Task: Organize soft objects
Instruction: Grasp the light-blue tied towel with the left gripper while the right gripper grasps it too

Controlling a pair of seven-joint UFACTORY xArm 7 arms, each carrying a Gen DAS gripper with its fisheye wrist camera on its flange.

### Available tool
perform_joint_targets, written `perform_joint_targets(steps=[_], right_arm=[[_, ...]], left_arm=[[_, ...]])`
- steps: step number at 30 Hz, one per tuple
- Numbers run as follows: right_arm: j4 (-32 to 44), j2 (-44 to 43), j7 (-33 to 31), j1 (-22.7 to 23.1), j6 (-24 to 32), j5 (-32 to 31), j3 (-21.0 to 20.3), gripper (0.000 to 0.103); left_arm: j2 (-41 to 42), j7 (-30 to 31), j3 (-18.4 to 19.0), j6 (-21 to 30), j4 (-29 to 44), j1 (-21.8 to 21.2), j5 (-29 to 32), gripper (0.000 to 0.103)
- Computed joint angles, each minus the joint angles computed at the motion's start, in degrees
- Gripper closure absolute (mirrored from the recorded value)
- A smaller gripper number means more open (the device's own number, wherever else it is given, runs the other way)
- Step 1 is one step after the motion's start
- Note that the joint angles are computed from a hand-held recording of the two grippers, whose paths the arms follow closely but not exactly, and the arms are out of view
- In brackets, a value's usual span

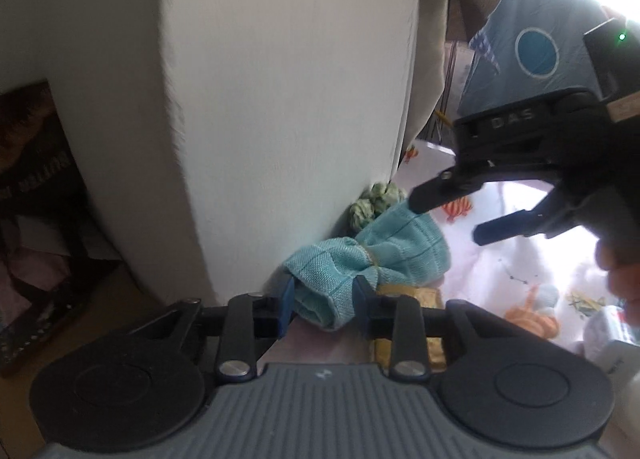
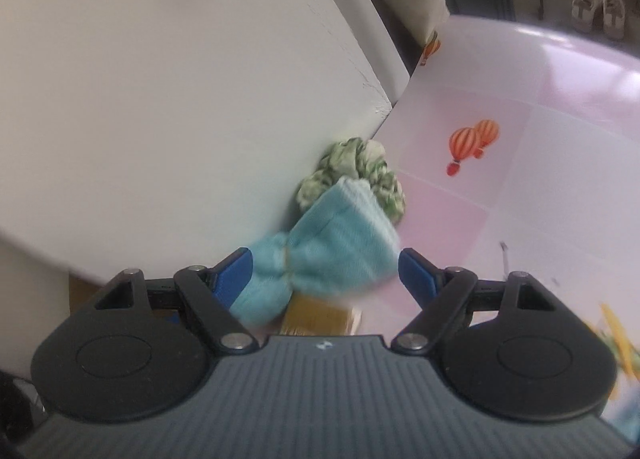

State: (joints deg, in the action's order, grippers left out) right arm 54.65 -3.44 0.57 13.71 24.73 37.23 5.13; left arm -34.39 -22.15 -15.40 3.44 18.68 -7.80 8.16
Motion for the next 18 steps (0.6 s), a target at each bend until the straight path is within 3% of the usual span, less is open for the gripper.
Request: perform_joint_targets(steps=[6, 8, 10, 11, 14, 18], right_arm=[[2.42, 6.92, -3.57, -1.48, -1.76, 4.04, 1.25, 0.023], [1.96, 7.27, -6.09, -1.93, -3.03, 6.88, 2.16, 0.028], [1.81, 7.19, -4.74, -1.85, -3.15, 4.85, 2.34, 0.040], [1.61, 7.10, -2.37, -1.64, -3.34, 1.77, 2.20, 0.053], [0.95, 6.16, 0.08, -1.65, -3.77, -0.66, 2.23, 0.077], [-0.46, 3.06, 3.27, -1.05, -5.72, -3.96, 2.12, 0.087]], left_arm=[[6.28, 0.97, 0.89, -0.13, 2.65, -0.09, 0.41, 0.071], [7.30, 1.55, 1.97, -0.35, 2.79, -1.26, -0.09, 0.078], [7.21, 1.44, 1.79, -0.18, 2.66, -1.30, -0.34, 0.088], [7.12, 0.73, 0.44, -0.25, 2.65, -0.03, 0.09, 0.093], [6.80, -1.94, -3.50, -1.93, 2.46, 3.89, 1.75, 0.097], [2.80, -3.77, -5.81, -2.40, 1.28, 5.32, 2.77, 0.098]])
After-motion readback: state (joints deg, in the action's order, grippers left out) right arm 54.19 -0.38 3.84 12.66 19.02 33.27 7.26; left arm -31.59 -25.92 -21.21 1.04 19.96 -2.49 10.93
